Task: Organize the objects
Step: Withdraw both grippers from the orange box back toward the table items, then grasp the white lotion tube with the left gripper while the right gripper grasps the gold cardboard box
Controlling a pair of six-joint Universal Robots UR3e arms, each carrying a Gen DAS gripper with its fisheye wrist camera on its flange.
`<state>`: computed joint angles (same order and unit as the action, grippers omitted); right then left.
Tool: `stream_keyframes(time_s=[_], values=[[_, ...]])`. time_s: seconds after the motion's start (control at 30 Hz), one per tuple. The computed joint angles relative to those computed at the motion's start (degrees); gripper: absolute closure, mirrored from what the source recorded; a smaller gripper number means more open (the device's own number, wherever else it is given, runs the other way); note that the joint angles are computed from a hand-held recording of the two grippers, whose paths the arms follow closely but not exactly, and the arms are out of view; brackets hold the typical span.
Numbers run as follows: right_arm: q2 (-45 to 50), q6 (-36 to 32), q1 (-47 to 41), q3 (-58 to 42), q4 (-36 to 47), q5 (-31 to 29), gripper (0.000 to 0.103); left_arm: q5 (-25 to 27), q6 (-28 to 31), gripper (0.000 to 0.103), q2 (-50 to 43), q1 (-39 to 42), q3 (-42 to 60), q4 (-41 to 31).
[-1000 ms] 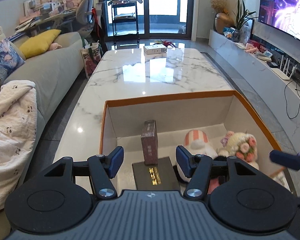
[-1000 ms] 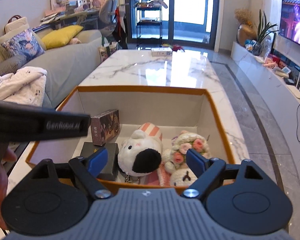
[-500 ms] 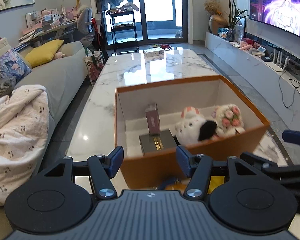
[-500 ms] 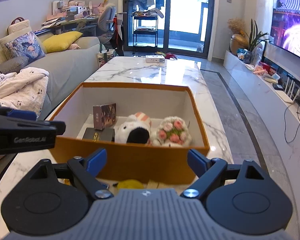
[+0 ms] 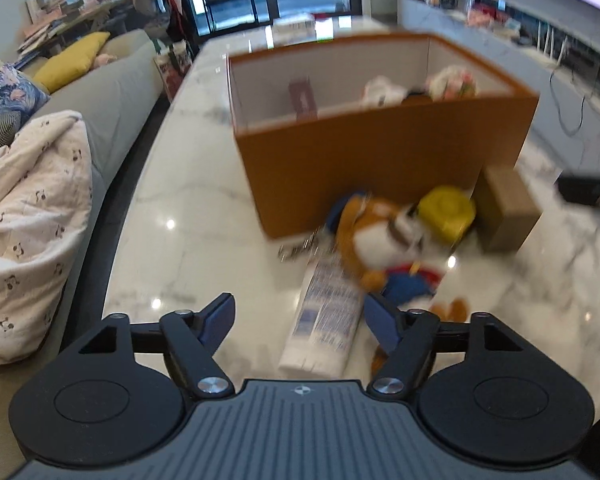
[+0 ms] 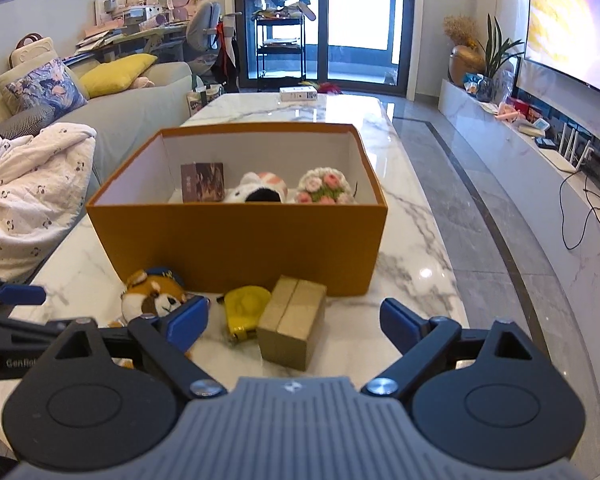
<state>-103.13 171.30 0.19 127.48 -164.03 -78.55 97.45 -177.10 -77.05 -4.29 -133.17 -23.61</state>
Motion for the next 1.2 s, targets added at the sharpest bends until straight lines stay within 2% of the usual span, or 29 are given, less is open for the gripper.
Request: stream_keyframes(time_s=[0.17, 0.43, 0.53, 0.63, 0.83, 1.03, 1.2], values=[[0.6, -0.8, -1.0, 0.4, -0.5, 1.1, 0.009, 0.3, 2.7, 0.018, -2.9, 1.7, -0.7, 0.0], [4.7, -3.0, -0.7, -0.6, -1.3, 1.2, 0.009, -6.6, 6.5, 0.017, -4.8, 5.0, -1.3, 1.1], [7.0, -2.7, -0.2, -1.0, -2.9, 0.4, 0.009, -6.9, 6.0, 0.017, -7.2, 5.0, -0.7, 1.2], [10.3, -1.3, 1.3, -1.9, -5.2, -2.1, 0.008, -6.2, 4.6, 0.011, -8.6, 5.2, -0.9, 2.3], [16.0, 1.6, 1.9, -4.3, -7.0, -2.7, 0.008, -9.6, 2.2, 0.012, -7.0, 8.0, -0.9, -1.5], [21.7, 5.8, 3.1, -8.2, -7.9, -4.7, 0.009, -9.7, 1.8, 0.013, -6.1, 8.1, -1.8, -1.7], [24.9, 7.9, 3.7, -10.9, -7.1, -6.0, 0.019, -9.5, 2.2, 0.018, -5.4, 8.8, -1.6, -2.9]])
